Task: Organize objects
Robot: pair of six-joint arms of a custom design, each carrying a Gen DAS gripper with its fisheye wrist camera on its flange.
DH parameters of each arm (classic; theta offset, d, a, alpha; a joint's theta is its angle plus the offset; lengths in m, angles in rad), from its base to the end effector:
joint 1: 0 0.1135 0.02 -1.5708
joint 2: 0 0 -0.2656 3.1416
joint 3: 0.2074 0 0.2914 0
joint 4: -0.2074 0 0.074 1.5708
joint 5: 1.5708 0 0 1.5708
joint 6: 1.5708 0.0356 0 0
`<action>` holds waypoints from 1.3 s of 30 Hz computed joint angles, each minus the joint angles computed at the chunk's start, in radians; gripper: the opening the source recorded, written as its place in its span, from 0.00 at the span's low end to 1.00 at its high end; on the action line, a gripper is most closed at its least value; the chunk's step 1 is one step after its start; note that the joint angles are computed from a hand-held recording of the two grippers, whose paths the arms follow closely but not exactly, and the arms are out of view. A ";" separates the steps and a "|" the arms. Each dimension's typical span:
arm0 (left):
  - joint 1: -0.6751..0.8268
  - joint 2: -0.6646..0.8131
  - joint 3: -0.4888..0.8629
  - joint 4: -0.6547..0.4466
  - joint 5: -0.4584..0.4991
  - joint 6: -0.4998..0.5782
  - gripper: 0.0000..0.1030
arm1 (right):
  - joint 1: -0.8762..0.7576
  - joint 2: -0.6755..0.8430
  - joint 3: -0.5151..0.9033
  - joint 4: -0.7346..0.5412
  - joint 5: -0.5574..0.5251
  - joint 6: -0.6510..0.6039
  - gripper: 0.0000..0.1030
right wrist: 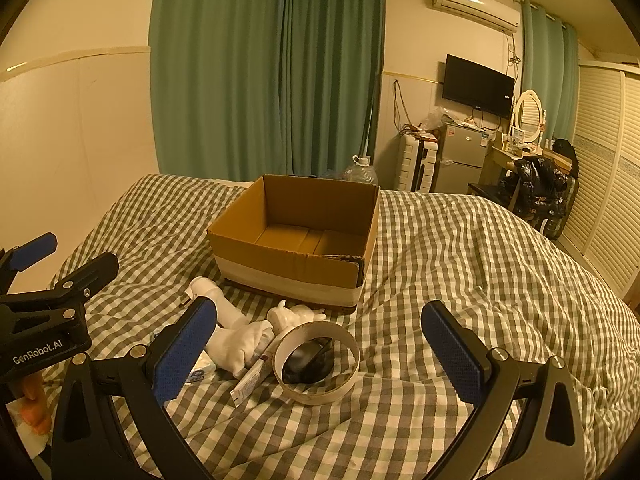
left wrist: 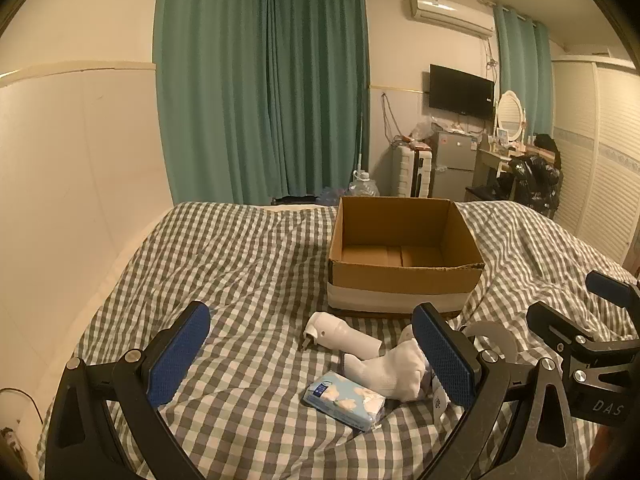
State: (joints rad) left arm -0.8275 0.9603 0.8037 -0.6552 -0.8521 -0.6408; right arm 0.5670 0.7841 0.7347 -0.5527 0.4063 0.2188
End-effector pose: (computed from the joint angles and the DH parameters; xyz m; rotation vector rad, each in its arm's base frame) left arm 0.1725 -0.1481 0.2752 -0.1774 2.0643 0.1422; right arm 0.1827 0.0997 0.2865 -0.1400 2.1134 0.0235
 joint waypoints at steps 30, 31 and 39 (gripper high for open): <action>0.008 0.005 0.003 -0.002 0.018 0.011 1.00 | 0.021 0.013 0.014 -0.014 0.008 0.001 1.00; 0.009 0.005 0.004 -0.006 0.019 0.008 1.00 | 0.022 0.016 0.015 -0.015 0.009 0.002 1.00; 0.013 -0.002 0.001 -0.002 0.030 0.011 1.00 | 0.035 0.027 0.022 -0.018 0.021 0.005 1.00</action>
